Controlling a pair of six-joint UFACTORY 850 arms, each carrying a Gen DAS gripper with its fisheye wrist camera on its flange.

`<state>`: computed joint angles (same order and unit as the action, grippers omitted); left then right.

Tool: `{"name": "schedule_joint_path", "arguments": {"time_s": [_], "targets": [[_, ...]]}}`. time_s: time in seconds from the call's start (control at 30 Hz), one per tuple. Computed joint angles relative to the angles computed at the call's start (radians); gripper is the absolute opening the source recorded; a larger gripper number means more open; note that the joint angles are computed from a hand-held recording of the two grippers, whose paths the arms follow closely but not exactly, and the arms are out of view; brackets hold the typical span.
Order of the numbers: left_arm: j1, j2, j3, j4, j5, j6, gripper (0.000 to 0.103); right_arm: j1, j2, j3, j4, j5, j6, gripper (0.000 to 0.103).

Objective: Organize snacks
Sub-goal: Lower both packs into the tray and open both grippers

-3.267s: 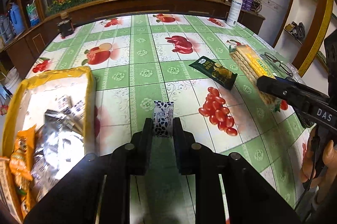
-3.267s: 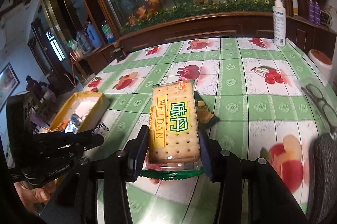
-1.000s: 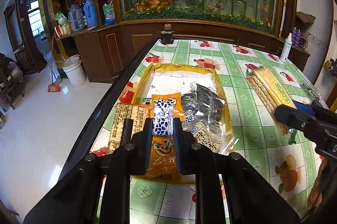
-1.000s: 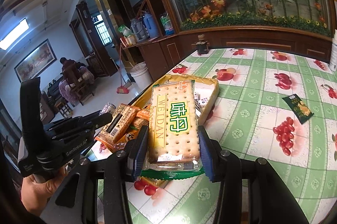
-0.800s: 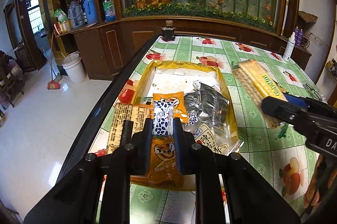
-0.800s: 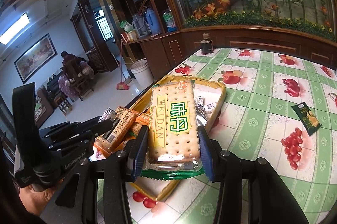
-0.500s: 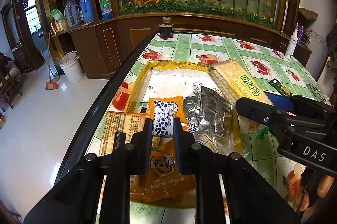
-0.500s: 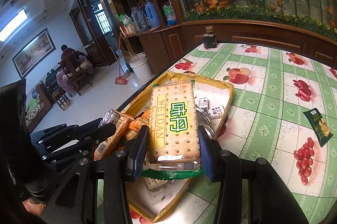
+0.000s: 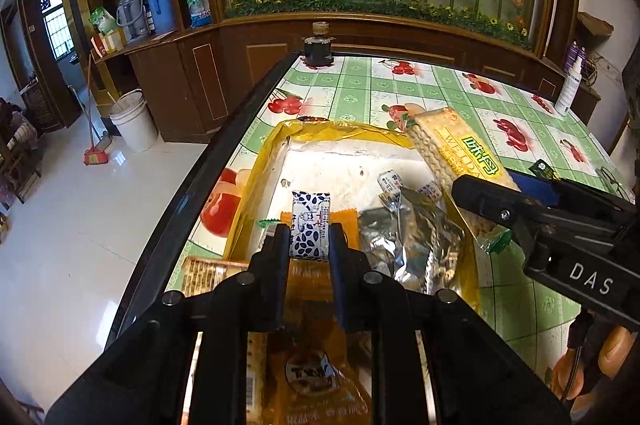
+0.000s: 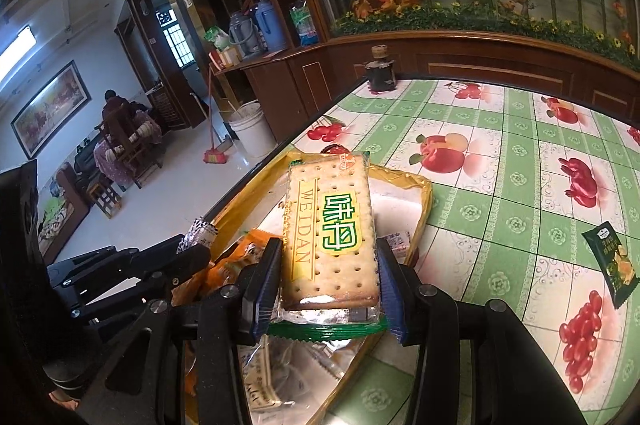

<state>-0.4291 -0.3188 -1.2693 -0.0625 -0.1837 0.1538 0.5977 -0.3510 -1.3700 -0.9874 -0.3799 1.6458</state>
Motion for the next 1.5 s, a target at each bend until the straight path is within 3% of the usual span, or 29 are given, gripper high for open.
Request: {"name": "schedule_joint_path", "arguments": {"time_s": [0.53,1.0,1.37,1.43,1.5], "targets": [[-0.033,-0.142,-0.172,0.116,-0.089,-0.102,0.016,-0.060,-0.091,-0.090,0.190,0.017,-0.213,0.046],[-0.036,-0.175,-0.201,0.290,-0.076,-0.259,0.016,-0.069,-0.126,-0.127,0.224,0.018,-0.288,0.046],[-0.033,-0.191,-0.219,0.289,-0.085,-0.277,0.017,-0.071,-0.135,-0.138,0.265,0.014,-0.329,0.049],[-0.033,-0.192,-0.223,0.282,-0.091,-0.273,0.020,-0.073,-0.132,-0.133,0.258,0.028,-0.323,0.049],[-0.036,-0.191,-0.222,0.333,-0.094,-0.322,0.031,-0.070,-0.129,-0.132,0.239,0.025,-0.310,0.049]]}}
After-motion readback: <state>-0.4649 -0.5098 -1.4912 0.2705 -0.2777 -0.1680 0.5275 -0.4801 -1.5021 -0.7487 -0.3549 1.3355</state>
